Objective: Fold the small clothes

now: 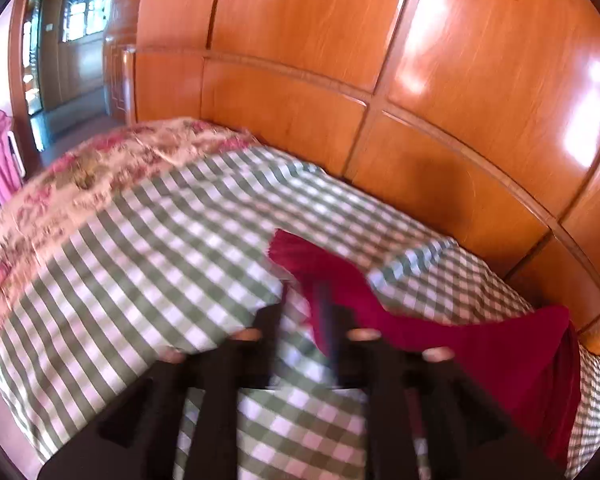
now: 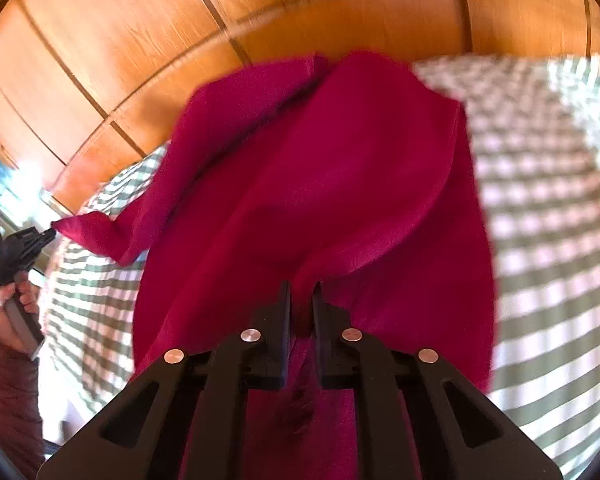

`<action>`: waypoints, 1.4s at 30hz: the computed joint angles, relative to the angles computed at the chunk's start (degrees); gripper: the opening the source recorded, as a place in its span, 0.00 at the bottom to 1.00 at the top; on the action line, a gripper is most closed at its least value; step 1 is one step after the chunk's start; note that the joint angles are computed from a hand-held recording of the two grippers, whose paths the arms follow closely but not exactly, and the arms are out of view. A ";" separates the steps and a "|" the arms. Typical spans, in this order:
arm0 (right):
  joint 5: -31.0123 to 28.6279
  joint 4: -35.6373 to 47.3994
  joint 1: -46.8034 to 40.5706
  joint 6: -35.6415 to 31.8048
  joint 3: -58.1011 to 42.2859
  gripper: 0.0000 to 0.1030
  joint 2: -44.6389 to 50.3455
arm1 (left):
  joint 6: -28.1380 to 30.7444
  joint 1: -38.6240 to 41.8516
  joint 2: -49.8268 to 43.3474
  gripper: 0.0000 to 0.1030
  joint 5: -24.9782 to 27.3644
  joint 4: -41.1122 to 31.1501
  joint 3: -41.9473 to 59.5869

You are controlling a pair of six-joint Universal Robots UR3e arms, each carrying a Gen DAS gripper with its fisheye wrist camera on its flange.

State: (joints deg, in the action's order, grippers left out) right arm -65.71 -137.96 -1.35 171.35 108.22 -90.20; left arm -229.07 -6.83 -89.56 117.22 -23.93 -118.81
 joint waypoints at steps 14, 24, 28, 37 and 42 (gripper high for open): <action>-31.97 -7.65 -9.02 -8.28 -30.35 0.20 24.43 | 0.21 -10.35 -13.97 0.43 -30.91 35.54 -13.02; -1.87 10.18 -20.16 -11.35 -7.27 0.61 0.43 | -7.83 -14.91 -30.47 0.42 -37.09 42.33 1.84; 3.30 19.49 -19.46 -17.15 3.34 0.61 -8.09 | -7.44 -17.34 -33.80 0.15 -33.57 36.59 8.98; -0.02 19.10 -11.46 -19.81 6.49 0.08 -15.80 | -2.86 -18.35 -21.09 0.08 -28.24 26.49 6.62; 4.50 33.97 -21.80 -30.68 1.63 0.07 -25.47 | -0.09 -17.18 -5.90 0.08 -29.24 18.55 -1.51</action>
State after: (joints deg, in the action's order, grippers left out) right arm -61.22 -103.99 -23.15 140.67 109.85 -115.67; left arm -229.15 -24.01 -95.46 87.98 -5.39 -120.32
